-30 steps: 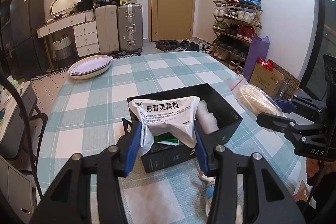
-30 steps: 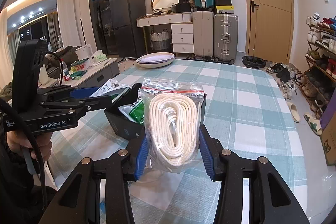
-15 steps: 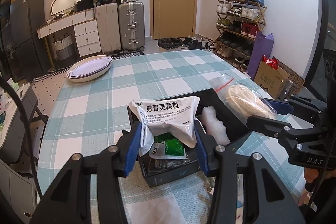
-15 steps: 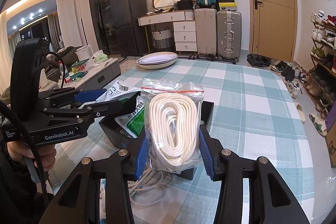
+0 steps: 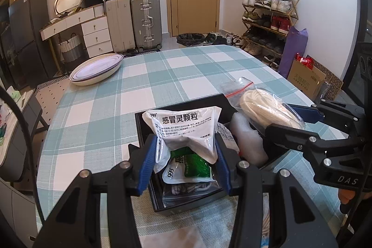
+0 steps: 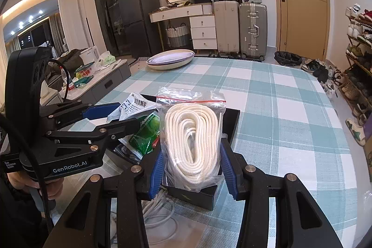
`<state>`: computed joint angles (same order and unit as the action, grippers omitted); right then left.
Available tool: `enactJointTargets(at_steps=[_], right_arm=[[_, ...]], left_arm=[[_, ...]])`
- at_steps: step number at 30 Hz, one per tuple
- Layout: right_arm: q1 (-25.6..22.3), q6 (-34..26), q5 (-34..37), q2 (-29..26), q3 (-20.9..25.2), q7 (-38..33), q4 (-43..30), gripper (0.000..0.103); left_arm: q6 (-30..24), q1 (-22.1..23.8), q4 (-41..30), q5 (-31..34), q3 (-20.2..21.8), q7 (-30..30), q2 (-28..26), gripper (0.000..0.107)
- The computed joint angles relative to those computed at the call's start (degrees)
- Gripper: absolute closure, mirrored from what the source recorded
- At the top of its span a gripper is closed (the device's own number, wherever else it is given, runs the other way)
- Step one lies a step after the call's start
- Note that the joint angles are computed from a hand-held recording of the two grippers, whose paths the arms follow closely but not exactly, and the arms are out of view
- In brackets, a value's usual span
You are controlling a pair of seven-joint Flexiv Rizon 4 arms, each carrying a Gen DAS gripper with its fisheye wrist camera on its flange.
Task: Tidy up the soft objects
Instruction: 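Lower the white packet into the box with the left tool while the right lowers the cable bag in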
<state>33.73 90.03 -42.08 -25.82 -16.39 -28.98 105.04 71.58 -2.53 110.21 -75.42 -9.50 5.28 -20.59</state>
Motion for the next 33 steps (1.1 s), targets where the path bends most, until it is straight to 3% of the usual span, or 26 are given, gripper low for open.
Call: enactJointTargets(at_steps=[13, 24, 33], right_arm=[[-7.86, -6.55, 8.29, -4.0, 11.9, -10.96, -6.78, 0.058], [-8.61, -13.21, 10.96, -6.18, 14.78, -17.69, -11.34, 0.058], [-6.74, -13.96, 8.94, -6.25, 12.31, -17.63, -11.2, 0.057]], left_arm=[[2.74, 0.5, -1.35, 2.76, -1.4, -1.11, -2.35, 0.06], [4.48, 1.41, -1.45, 4.49, -2.79, -1.29, -3.12, 0.06], [4.75, 1.67, -1.45, 5.27, -3.02, -1.3, -3.29, 0.059]])
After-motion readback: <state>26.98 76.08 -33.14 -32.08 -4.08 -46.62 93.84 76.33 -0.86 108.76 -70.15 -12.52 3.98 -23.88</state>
